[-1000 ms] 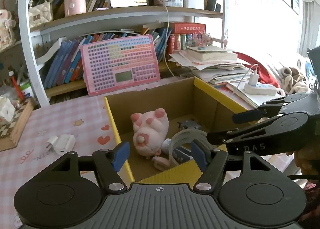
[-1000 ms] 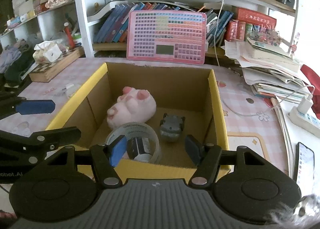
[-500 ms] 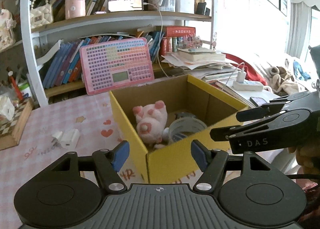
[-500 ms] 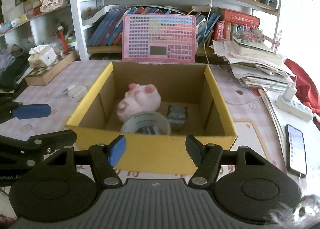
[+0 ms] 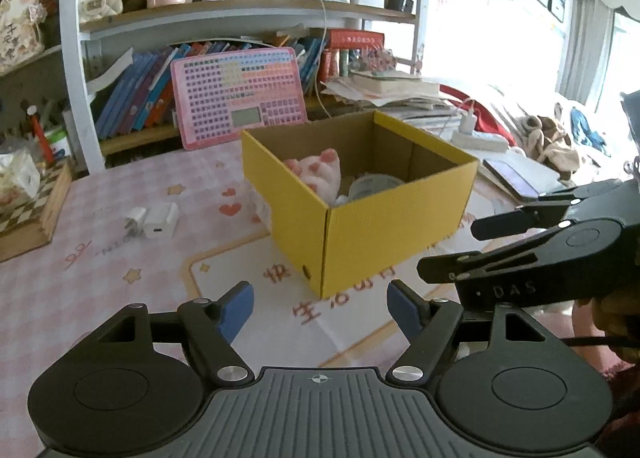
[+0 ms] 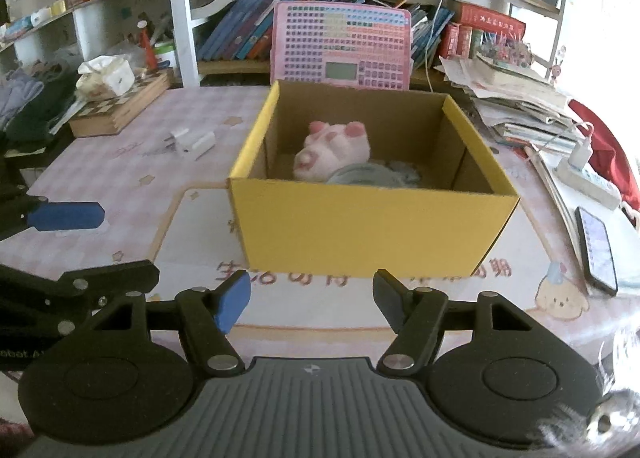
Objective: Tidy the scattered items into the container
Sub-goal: 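Withdraw both tools up and away from the yellow box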
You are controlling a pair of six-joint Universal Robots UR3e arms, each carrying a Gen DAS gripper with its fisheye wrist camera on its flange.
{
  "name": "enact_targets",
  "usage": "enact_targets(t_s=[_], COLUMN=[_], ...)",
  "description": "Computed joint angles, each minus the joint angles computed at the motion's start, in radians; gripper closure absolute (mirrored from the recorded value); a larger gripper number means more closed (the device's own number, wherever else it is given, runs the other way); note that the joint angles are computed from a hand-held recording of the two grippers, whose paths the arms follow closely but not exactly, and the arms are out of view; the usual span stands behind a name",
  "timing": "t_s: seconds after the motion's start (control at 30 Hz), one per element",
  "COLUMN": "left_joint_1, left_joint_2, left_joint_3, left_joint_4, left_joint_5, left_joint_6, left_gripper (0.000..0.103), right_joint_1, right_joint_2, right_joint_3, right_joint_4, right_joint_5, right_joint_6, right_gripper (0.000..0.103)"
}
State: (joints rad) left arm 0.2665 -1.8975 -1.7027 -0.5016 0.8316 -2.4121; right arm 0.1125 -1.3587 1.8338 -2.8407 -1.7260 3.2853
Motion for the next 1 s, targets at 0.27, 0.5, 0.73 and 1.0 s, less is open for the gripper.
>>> enact_targets(t_s=[0.27, 0.5, 0.73, 1.0], left_joint_1=[0.089, 0.176, 0.263, 0.318], left_joint_2=[0.060, 0.099, 0.116, 0.104], left_joint_3=[-0.051, -0.090, -0.109, -0.095], left_joint_4=[-0.103, -0.176, -0.208, -0.219], left_joint_5=[-0.020, -0.034, -0.035, -0.033], left_joint_6=[0.122, 0.208, 0.234, 0.206], left_gripper=[0.021, 0.020, 0.019, 0.019], right_joint_1=[0.119, 0.201, 0.262, 0.302], right_joint_2=[0.059, 0.128, 0.219, 0.306], right_joint_3=[-0.084, -0.176, -0.304, -0.448], right_joint_4=[0.072, 0.134, 0.187, 0.261], right_joint_5=[-0.060, -0.087, -0.085, -0.064], right_joint_6=[0.070, 0.138, 0.137, 0.097], right_gripper=[0.032, 0.030, 0.030, 0.030])
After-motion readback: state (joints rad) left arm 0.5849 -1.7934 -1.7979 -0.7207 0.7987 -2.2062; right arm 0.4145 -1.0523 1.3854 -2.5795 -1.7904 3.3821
